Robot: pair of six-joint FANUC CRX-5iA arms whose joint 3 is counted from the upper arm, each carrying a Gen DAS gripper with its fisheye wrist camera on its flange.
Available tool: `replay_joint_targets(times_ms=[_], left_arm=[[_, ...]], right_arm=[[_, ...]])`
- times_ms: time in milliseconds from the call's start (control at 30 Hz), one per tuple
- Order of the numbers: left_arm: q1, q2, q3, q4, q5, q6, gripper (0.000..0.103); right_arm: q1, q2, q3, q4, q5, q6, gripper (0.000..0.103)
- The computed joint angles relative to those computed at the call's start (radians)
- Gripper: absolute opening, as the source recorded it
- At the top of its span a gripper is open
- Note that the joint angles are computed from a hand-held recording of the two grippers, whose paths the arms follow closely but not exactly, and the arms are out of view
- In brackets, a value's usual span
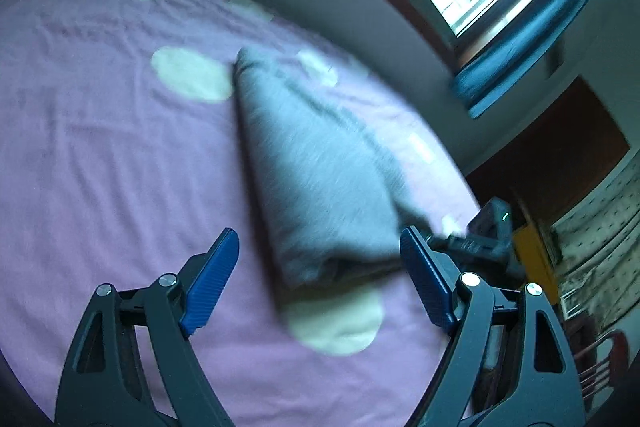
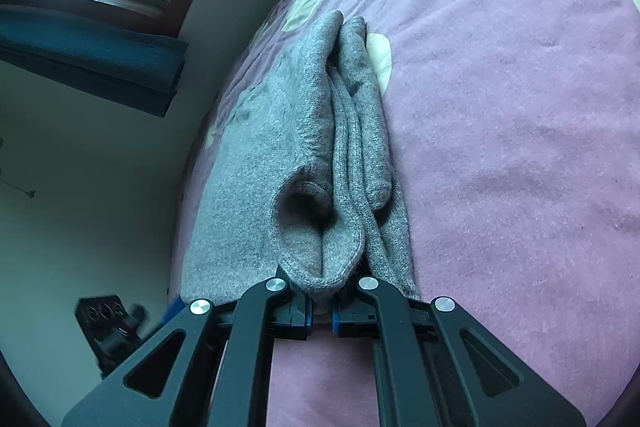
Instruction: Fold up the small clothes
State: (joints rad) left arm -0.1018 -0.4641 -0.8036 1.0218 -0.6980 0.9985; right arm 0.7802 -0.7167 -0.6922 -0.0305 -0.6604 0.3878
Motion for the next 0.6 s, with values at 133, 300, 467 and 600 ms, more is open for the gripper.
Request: replay_joint_targets(times_ms=[133, 300, 467, 600], left_arm=[[-0.020, 0.103, 0.076, -0.104, 0.023, 0.087, 0.065], [-0.016, 0.197, 0.136, -0.250, -0.028, 0.151, 0.050], [-0.036, 0.178, 0.115, -0.263, 0.019, 0.097, 0.048], [-0.037, 0.169, 0.111, -0.262, 0.023, 0.095, 0.048]], right_arm=[[0.005, -0.001, 0.003, 0.009, -0.005, -0.003, 0.006], [0.017, -0.004, 0.002, 0.014, -0.011, -0.008, 0.006], [-0.048, 0.005, 0.028, -0.113, -0.012, 0.109, 0.005], [-0.066, -0.003, 0.033, -0.135, -0.018, 0.123, 0.006]])
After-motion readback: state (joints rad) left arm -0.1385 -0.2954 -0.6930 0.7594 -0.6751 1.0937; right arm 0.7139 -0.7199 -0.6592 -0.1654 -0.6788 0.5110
